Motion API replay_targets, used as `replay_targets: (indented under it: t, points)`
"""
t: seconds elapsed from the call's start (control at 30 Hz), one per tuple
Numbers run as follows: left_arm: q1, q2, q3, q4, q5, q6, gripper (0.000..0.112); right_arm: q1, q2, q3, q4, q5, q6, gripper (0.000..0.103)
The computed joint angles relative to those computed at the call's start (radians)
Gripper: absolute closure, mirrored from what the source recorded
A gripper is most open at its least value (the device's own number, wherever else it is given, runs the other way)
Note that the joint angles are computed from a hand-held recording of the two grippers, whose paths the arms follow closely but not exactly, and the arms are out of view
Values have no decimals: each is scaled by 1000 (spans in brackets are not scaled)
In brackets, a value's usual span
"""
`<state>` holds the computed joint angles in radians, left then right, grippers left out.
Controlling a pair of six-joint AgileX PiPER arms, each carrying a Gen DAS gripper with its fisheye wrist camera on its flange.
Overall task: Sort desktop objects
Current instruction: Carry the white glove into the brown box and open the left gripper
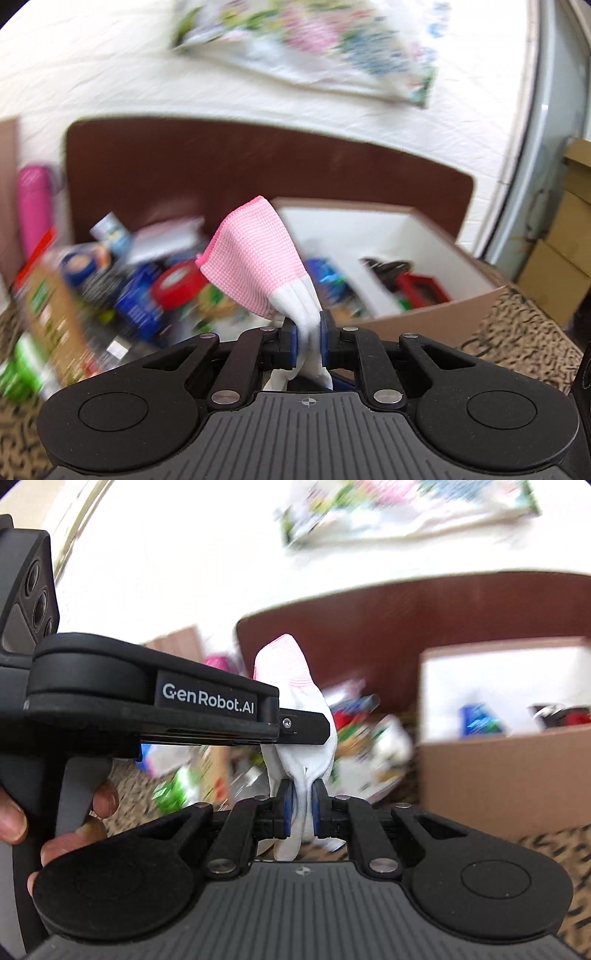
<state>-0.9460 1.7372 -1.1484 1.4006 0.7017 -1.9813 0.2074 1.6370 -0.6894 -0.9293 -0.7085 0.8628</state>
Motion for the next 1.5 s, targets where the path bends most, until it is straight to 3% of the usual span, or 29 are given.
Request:
replay_targets:
  t: [0.3,0.47,0.63,0.83,0.97,1.3,1.37,1.5]
  points:
    - [77,203,-373,-126,-124,305,104,-155,7,-104,-19,19,21,91]
    - [148,325,-582,-354,-183,585,104,-164,92,-220,-23,79,55,91]
    - [224,439,-747,-591,-188,831,104,-122,179,-346,-37,188,95,91]
    - [303,545,-906,-827,-154,1060,104,-81,280,-501,-170,288,246,91]
    - [317,608,-1000,-869,-74,1145,104,-71,323,-561,-307,311,387,91]
    - [322,704,-1164,-930,49,1280,103,-67,372,-616,-436,325,521,88]
    - [323,710,-1171,-929,59,1275,101,-63,372,-614,-435,332,515,87]
    - [307,687,-1126,-842,59,1192,60,-60,370,-602,-385,332,455,85]
